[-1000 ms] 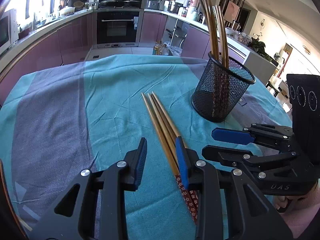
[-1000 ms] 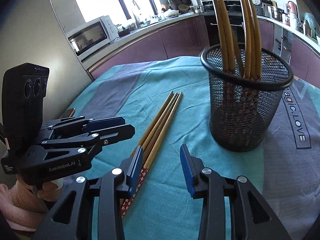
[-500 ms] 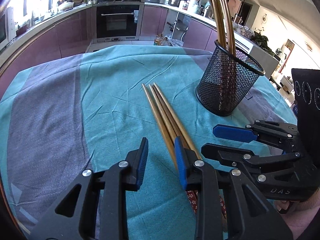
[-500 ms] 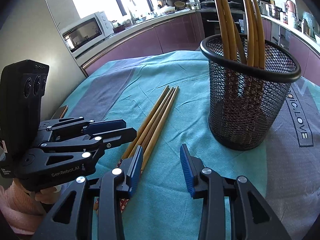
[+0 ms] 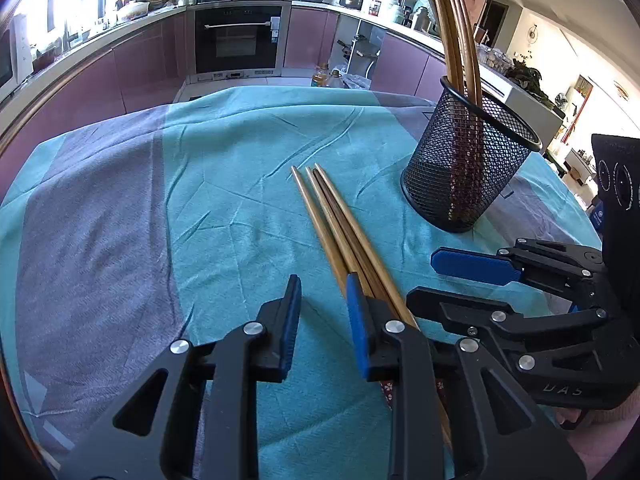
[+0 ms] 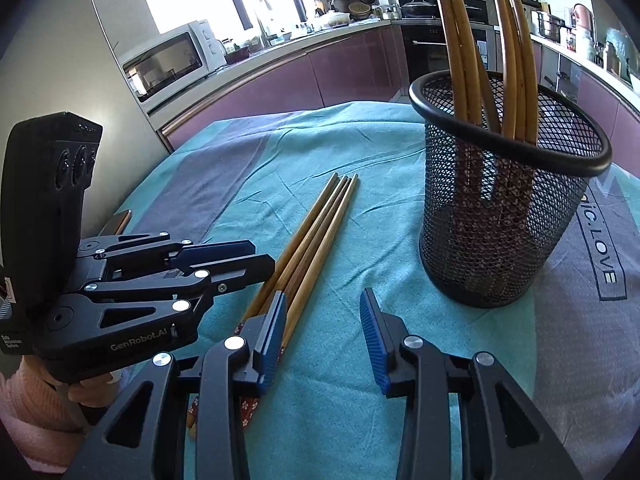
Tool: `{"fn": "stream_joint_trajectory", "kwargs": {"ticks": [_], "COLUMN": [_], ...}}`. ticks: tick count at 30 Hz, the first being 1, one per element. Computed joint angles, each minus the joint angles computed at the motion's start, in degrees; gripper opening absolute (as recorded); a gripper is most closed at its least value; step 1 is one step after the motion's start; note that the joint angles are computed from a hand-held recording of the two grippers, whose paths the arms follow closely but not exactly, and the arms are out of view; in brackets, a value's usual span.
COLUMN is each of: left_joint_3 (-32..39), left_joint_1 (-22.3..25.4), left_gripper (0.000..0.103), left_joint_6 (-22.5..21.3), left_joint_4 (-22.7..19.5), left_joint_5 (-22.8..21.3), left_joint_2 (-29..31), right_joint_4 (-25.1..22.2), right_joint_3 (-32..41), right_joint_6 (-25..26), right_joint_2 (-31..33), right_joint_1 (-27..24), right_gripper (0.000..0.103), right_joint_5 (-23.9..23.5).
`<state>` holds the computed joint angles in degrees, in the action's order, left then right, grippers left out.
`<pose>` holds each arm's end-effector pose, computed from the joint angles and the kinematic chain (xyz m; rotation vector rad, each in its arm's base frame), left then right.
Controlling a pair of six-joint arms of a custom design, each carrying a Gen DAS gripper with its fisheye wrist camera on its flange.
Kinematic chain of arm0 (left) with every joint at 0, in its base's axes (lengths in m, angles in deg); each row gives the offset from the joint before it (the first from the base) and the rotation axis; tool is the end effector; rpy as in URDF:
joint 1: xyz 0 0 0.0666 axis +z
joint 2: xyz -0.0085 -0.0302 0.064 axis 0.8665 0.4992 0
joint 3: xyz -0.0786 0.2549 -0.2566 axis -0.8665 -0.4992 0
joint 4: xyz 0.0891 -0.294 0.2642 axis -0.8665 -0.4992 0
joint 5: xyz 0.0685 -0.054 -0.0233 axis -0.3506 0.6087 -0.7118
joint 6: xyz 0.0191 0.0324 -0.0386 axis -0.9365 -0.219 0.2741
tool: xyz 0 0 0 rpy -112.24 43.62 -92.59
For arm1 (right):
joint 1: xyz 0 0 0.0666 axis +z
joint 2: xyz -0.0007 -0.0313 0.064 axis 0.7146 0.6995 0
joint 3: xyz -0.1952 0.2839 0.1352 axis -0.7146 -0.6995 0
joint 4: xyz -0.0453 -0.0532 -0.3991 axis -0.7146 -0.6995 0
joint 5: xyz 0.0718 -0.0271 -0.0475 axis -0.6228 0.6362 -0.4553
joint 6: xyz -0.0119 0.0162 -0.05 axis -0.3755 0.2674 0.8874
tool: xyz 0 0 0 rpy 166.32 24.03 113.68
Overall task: Organize utensils
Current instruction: 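Move the left tool to the loose chopsticks and grasp one while the right tool grasps another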
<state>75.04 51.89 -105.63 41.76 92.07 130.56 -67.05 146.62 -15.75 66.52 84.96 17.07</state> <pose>0.4322 -0.0777 0.3074 0.7479 2.4037 -0.4869 0.3724 0.2947 0.3502 -0.0030 2.4402 0.3244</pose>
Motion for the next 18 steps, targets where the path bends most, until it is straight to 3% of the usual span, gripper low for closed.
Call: {"fn": "stream_joint_trajectory", "kwargs": {"ticks": [18], "left_joint_3": [1.7], "left_joint_1": [-1.0], "left_gripper": [0.024], "left_joint_6": [0.1], "left_joint_4": [-0.3], "left_joint_5": [-0.3], "left_joint_2": [2.0], "right_joint_4": [-3.0], "right_joint_3": [3.0], "right_joint_6": [1.5], "right_joint_2": [3.0], "right_joint_1": [0.2], "right_gripper": [0.033], "right_joint_5": [2.2]}}
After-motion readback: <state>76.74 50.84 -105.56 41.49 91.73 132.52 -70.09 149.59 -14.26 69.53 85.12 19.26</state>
